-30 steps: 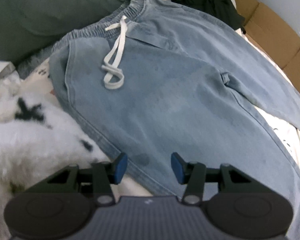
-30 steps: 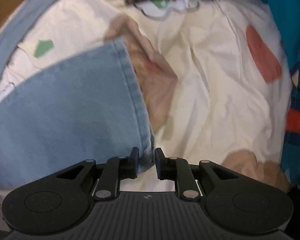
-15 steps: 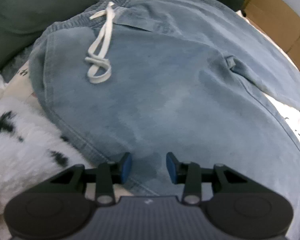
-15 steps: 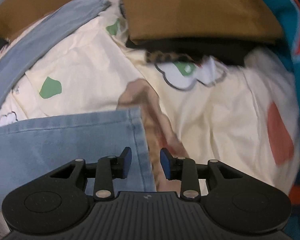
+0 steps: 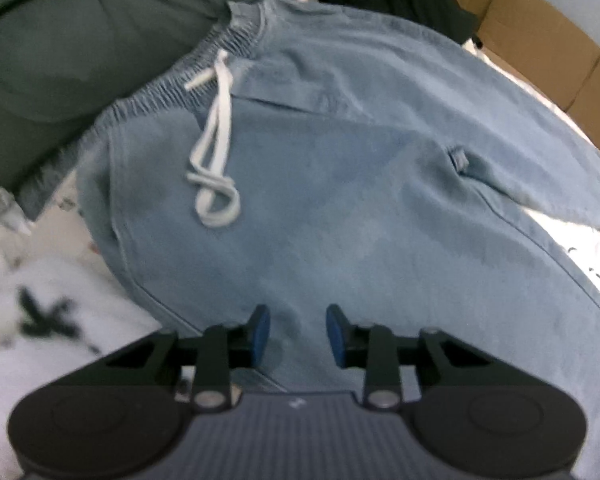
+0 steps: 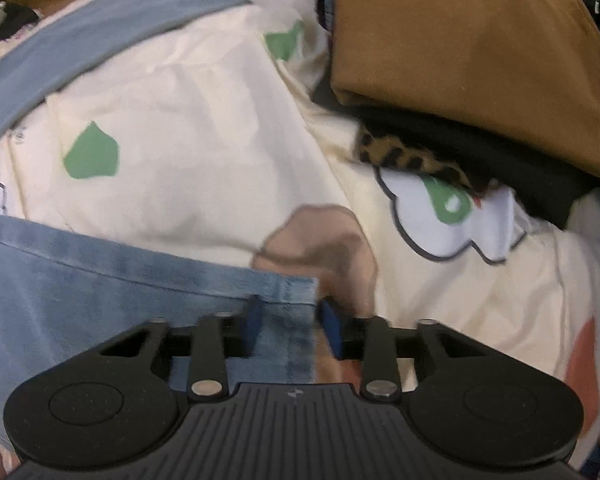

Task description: Fold clothes

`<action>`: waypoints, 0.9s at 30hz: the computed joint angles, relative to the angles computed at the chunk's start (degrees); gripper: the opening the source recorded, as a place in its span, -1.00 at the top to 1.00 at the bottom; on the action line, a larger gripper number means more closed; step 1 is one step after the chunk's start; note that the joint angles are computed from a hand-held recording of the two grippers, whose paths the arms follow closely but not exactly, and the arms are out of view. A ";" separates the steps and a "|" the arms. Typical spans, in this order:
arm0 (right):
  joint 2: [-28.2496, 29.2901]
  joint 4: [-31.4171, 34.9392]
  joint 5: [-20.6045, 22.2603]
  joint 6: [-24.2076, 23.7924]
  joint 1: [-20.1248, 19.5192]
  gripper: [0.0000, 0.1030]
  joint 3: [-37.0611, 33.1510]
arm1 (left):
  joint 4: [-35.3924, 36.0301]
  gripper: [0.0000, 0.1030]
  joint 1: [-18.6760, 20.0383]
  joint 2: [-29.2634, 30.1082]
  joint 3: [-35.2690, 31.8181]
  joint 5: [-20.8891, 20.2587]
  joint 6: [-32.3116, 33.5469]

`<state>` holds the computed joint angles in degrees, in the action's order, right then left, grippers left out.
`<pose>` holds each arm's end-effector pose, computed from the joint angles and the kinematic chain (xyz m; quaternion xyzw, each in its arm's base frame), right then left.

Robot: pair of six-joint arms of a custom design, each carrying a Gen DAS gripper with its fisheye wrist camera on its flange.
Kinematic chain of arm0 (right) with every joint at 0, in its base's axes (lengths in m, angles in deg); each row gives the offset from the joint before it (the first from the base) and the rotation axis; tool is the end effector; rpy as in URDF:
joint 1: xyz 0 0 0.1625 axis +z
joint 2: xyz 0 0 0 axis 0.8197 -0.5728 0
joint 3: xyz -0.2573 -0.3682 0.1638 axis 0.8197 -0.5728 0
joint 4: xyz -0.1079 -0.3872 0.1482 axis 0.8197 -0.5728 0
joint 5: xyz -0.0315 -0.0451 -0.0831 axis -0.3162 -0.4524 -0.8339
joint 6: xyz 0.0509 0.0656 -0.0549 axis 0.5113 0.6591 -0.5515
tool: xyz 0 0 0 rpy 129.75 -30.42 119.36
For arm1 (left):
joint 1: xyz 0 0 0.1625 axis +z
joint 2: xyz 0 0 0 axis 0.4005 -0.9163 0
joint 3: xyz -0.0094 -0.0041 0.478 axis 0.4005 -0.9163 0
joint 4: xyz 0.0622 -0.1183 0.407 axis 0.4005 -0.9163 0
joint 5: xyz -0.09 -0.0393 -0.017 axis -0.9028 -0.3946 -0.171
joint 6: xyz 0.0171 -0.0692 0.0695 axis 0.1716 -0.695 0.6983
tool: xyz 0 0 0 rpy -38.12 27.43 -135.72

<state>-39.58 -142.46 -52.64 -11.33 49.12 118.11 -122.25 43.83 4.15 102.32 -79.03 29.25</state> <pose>0.1946 -0.5383 0.1826 -0.1331 -0.8940 0.2059 0.3750 -0.0089 -0.5840 0.4874 -0.1160 0.8740 -0.2645 0.3907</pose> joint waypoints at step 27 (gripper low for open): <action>-1.46 23.43 -11.00 20.00 2.39 1.00 -5.11 | 10.43 0.75 2.71 4.16 -4.14 -1.23 -0.05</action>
